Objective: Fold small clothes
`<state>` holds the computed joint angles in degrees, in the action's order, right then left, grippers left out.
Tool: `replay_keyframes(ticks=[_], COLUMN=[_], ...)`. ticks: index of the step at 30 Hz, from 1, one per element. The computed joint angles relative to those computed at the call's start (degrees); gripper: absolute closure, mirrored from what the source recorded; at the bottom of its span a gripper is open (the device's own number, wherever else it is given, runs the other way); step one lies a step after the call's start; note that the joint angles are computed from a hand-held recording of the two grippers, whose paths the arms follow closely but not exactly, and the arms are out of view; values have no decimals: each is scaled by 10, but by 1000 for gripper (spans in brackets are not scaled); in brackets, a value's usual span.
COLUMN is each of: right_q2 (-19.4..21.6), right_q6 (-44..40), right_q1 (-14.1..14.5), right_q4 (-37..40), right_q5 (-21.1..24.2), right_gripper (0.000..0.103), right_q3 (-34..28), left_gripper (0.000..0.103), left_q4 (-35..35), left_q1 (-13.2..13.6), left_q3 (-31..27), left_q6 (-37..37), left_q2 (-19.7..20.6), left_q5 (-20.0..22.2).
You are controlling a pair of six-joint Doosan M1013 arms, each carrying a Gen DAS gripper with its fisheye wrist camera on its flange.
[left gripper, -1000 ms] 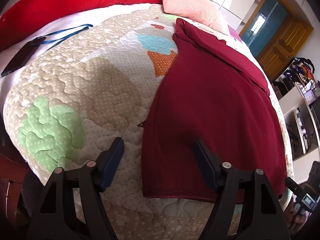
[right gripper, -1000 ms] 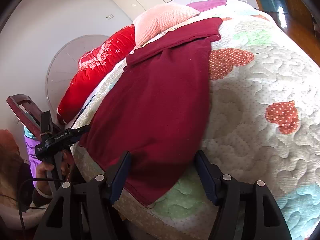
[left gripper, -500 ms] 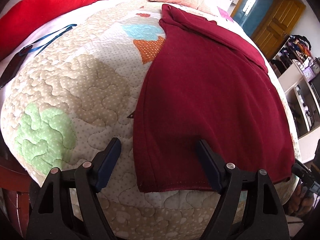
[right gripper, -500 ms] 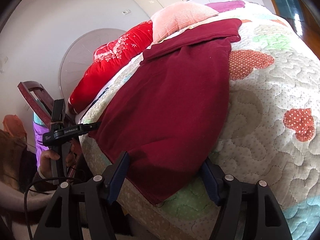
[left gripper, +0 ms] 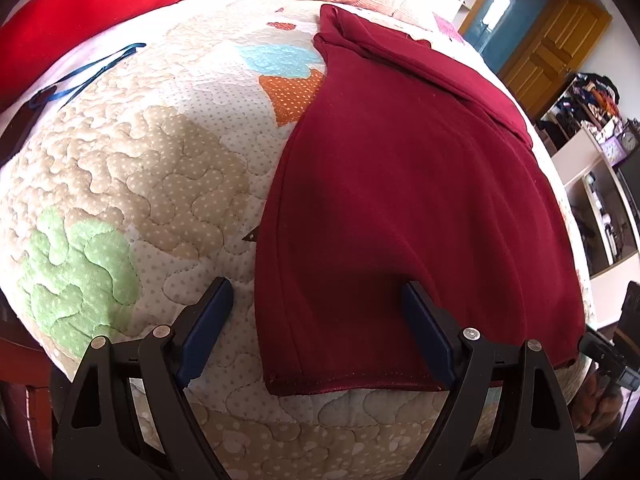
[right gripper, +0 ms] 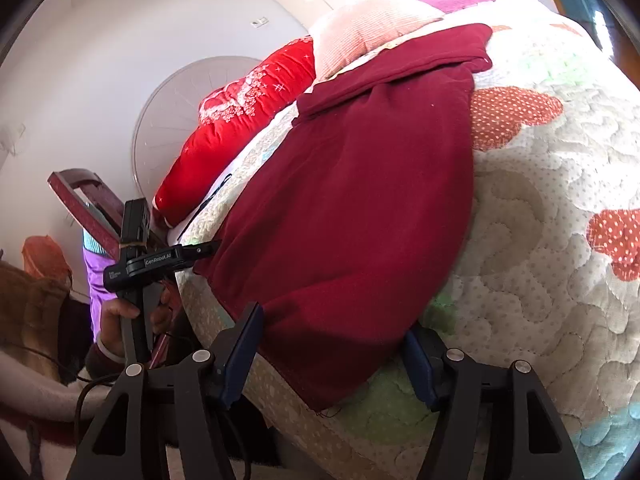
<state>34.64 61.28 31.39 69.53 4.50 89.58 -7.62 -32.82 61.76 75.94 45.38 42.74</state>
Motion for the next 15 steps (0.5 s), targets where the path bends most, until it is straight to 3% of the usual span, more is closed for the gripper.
replay_keyframes(ticks=[8, 13, 15], right_q2=[4, 5, 7], right_q6=[-65, -50, -106], right_q1=[1, -1, -1], right_q4=[66, 43, 98], right_q5=[4, 10, 16], right_gripper=[39, 53, 63], right_q3=[-3, -4, -5], left_gripper=[15, 15, 15], left_q4=[-22, -37, -53], left_q1=[3, 5, 9], left_q3=[-7, -14, -8], left_q6=[43, 65, 62], left_q2=[3, 6, 4], left_q5=[18, 32, 22])
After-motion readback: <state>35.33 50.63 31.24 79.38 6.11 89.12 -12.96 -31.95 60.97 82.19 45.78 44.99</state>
